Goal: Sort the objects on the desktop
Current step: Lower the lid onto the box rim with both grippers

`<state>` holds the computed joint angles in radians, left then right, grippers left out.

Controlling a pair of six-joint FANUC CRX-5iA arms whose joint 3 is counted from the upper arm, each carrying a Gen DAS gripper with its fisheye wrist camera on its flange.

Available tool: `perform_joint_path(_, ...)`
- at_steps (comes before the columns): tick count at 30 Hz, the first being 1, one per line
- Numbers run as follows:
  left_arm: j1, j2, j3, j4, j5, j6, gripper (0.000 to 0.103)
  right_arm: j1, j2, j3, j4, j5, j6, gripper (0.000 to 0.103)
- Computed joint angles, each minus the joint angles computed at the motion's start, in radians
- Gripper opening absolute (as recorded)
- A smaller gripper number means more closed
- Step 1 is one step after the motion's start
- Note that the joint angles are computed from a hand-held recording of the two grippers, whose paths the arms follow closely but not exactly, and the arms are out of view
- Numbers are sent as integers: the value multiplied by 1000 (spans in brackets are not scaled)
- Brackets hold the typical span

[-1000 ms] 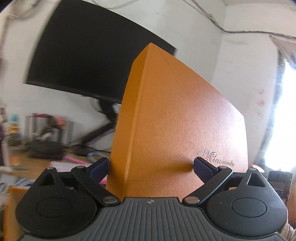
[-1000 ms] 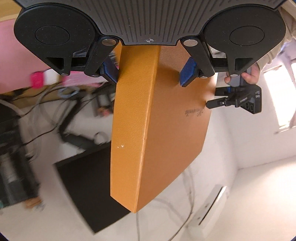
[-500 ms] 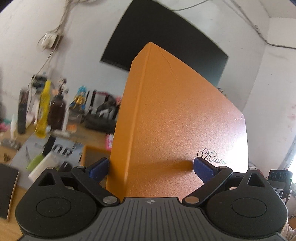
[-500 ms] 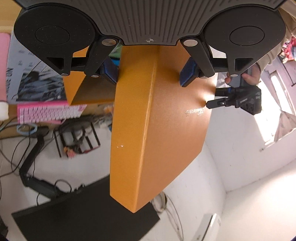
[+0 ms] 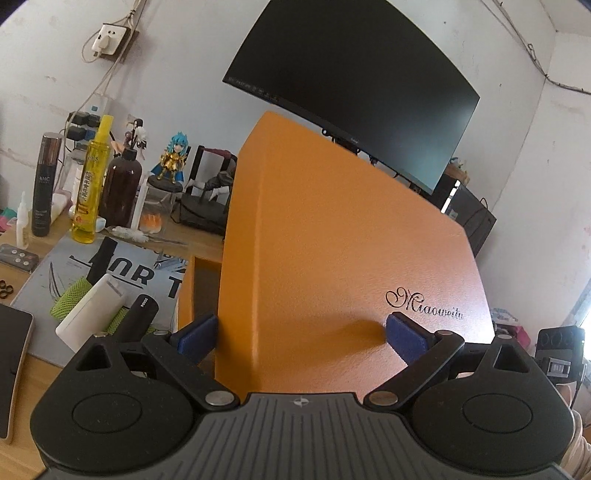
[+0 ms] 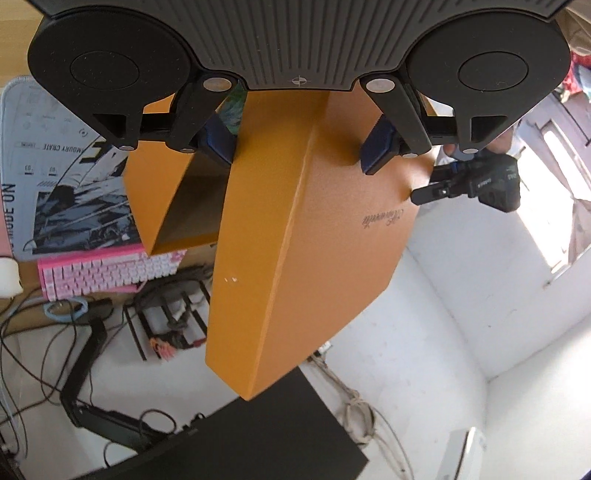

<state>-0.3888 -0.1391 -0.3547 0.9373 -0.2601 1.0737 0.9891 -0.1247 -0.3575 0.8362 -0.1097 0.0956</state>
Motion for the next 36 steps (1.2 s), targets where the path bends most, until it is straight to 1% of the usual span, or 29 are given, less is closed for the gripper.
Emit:
perform_joint_path(2,-5,-4,-18,18,8,-15,98,11,9,22,-81,-22,72,78)
perform_joint_path(5,-6,-28,-41,-9,1,9,97,24,21,57,-184,-60,174,80)
perform_joint_path(7,1,-29,-36,-34,-13,27,97,29,29,81,-235,-86,232,81)
perform_joint_path(9,10,-25,-27,-56,-26,42,96,27,38,95,-252,-101,262,82)
perform_joint_path(11,26,-20,-1,-147,-46,112,91,23,46,94,-190,-120,209,82)
perform_joint_path(12,30,-18,5,-164,-51,122,88,18,48,86,-123,-129,160,80)
perform_joint_path(13,32,-16,10,-173,-55,127,88,15,50,81,-71,-141,123,80)
perform_joint_path(16,32,-12,13,-173,-53,120,88,13,51,88,-67,-148,124,80)
perform_joint_path(17,37,-8,22,-186,-69,134,88,11,52,88,-55,-146,119,80)
perform_joint_path(22,42,-6,28,-217,-78,159,88,8,54,85,-11,-139,101,80)
perform_joint_path(24,43,-8,31,-231,-82,169,88,7,59,92,-30,-142,118,80)
perform_joint_path(29,45,-17,38,-274,-97,198,90,9,51,86,-33,-162,99,80)
perform_joint_path(33,40,-35,20,-272,-78,195,92,14,32,62,-45,-170,70,81)
perform_joint_path(36,41,-48,21,-313,-80,219,94,27,15,46,-60,-185,63,81)
